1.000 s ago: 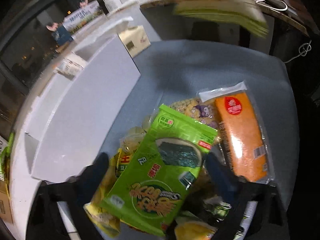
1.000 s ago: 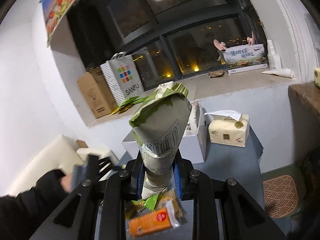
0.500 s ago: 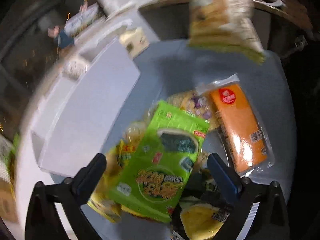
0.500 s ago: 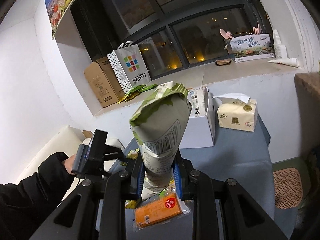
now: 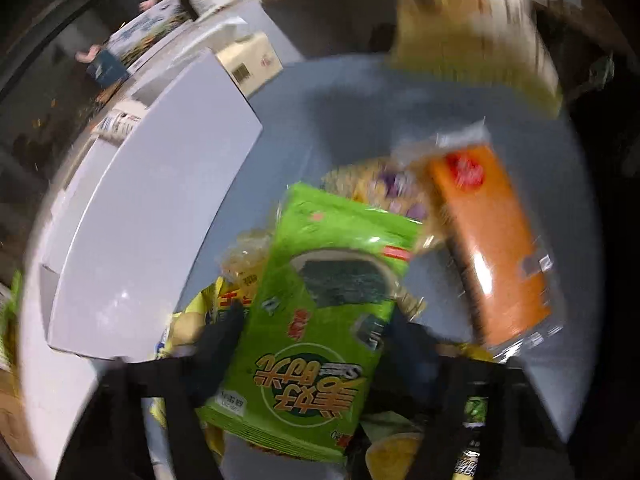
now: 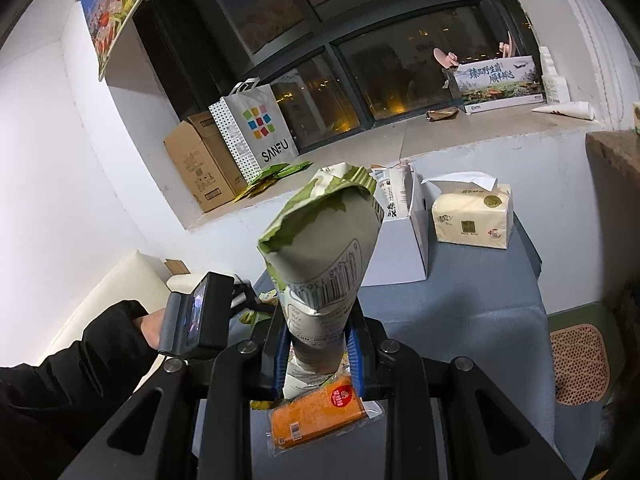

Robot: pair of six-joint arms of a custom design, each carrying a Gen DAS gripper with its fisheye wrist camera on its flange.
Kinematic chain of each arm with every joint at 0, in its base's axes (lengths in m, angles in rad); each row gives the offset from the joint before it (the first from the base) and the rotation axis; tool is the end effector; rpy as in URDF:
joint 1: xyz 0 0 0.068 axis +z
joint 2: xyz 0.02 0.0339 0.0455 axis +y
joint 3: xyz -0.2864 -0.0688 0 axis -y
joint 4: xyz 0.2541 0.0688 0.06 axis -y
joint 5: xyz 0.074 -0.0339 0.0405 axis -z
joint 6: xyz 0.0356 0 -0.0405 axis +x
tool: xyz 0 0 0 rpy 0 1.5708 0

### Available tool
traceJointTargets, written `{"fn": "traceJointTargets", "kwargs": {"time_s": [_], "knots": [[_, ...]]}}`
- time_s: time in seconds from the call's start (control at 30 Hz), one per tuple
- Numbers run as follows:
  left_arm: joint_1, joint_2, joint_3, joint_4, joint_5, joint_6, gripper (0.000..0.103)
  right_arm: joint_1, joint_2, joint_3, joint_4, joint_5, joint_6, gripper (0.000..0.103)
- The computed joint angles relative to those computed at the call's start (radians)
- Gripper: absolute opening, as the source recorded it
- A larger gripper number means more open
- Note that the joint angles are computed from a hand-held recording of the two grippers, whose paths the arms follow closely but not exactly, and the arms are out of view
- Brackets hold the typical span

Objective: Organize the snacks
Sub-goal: 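Place both bags into the white box and open both tools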

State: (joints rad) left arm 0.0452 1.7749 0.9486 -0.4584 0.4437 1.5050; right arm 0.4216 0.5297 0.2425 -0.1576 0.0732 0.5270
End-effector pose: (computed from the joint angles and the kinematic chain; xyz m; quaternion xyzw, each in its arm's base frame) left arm 0.3247 -0.0006 0.1459 0.6672 0.6986 -0.0583 0.2517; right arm 0.1219 0.0518 0.1967 0.0640 0.8429 0.2161 0.4886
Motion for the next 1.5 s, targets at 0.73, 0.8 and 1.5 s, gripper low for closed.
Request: {"fn": "traceJointTargets", "kwargs": {"time_s": [0.73, 0.8, 1.5], "knots": [[0.129, 0.173, 0.527, 0.141, 0.405, -1.307, 0.063, -0.287, 0.746, 0.392, 0.380, -0.218, -0.082, 0.026], [0.099, 0.243, 0.618, 0.135, 0.360, -1.337, 0.063, -0.309, 0.852, 0.505, 0.354, -0.234, -0.095, 0.026], [0.149, 0.155, 0.430, 0.303, 0.374, -1.260, 0.103, -0.345, 1.145, 0.692, 0.368, -0.172, -0.022, 0.103]]}}
